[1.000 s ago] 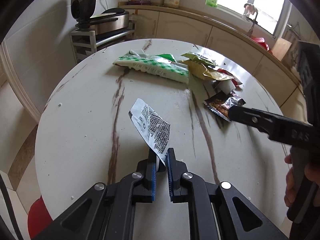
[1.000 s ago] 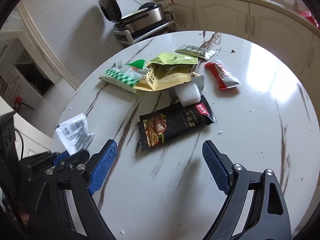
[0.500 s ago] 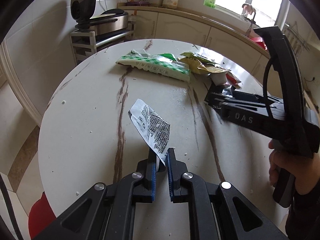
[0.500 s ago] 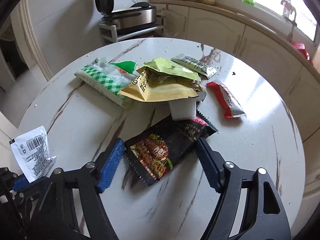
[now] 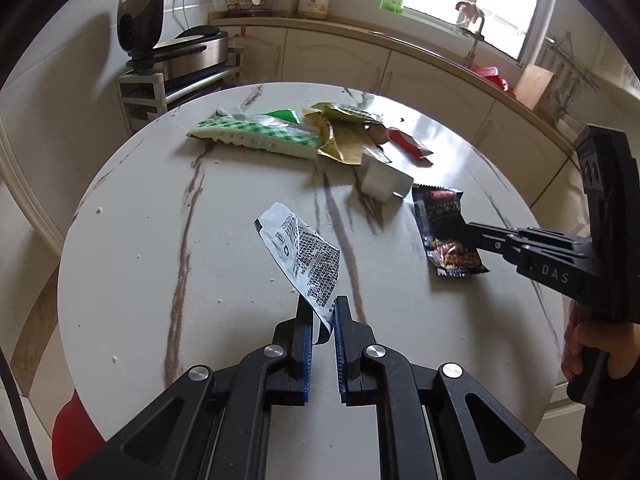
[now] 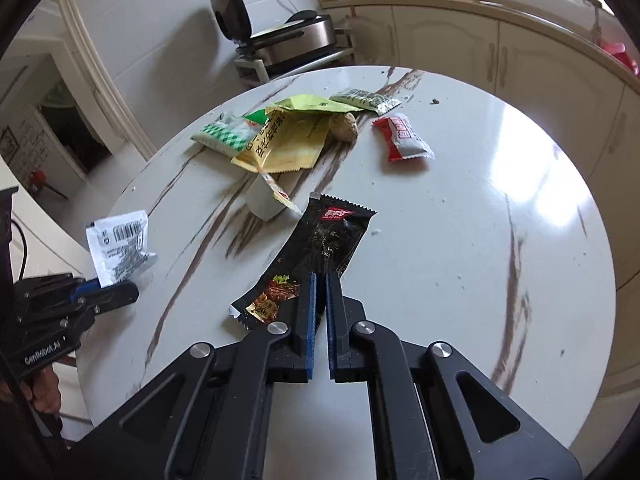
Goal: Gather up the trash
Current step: 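Grasp the white printed sachet with left tool while right grasps the dark noodle packet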
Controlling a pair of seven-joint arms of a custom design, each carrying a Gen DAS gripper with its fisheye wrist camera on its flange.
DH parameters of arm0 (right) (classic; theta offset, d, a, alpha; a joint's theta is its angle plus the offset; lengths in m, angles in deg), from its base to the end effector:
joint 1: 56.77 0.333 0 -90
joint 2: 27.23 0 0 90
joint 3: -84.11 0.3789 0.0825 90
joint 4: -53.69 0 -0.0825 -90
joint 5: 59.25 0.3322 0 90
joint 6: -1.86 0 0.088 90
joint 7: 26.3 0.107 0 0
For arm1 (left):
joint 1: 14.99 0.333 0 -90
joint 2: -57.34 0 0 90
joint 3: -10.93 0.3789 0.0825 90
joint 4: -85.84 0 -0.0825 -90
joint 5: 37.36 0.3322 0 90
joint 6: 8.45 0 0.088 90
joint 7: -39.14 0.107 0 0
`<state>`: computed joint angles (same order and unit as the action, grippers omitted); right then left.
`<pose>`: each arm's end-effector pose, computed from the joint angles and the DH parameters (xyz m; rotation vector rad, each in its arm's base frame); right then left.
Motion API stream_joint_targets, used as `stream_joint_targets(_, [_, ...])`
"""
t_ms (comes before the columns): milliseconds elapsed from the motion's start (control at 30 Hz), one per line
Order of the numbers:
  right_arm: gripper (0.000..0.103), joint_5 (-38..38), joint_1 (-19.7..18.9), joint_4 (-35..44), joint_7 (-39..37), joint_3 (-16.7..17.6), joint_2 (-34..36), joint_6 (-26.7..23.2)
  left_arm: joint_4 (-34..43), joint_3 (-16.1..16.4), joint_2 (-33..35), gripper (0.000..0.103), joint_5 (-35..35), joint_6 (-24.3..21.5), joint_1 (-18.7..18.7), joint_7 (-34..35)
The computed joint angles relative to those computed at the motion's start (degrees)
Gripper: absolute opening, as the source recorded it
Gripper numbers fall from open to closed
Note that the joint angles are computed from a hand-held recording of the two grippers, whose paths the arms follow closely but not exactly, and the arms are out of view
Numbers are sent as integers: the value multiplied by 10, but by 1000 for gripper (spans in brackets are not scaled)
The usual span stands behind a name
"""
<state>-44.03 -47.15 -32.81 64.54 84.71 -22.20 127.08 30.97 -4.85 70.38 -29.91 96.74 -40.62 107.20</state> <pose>0.5714 0.1124 0.7379 -1.8465 1.7122 -0.2260 0.4602 -0.3439 0.8568 -1.6460 2.2397 -0.8971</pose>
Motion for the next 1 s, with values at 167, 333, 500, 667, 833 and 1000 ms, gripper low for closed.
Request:
stream_joint_targets(167, [10, -17, -11, -42, -28, -7, -47, -16, 15, -8, 6, 6, 1, -12, -19, -2])
stream_joint_targets(333, [66, -27, -14, -60, 27, -4, -59, 18, 26, -11, 15, 6, 3, -22, -39, -15])
stream_joint_targets(500, [69, -114, 8, -26, 86, 12, -26, 21, 20, -9, 10, 6, 7, -23, -49, -35])
stream_joint_targets(667, [46, -192, 32, -18, 121, 10, -10, 12, 11, -10, 2, 6, 16, -29, -50, -43])
stream_joint_targets(833, [12, -146, 22, -63, 75, 4, -38, 59, 25, -12, 8, 6, 22, -35, -55, -44])
stream_joint_targets(1000, [9, -9, 1, -117, 16, -7, -80, 90, 74, -12, 33, 6, 30, -47, -73, -40])
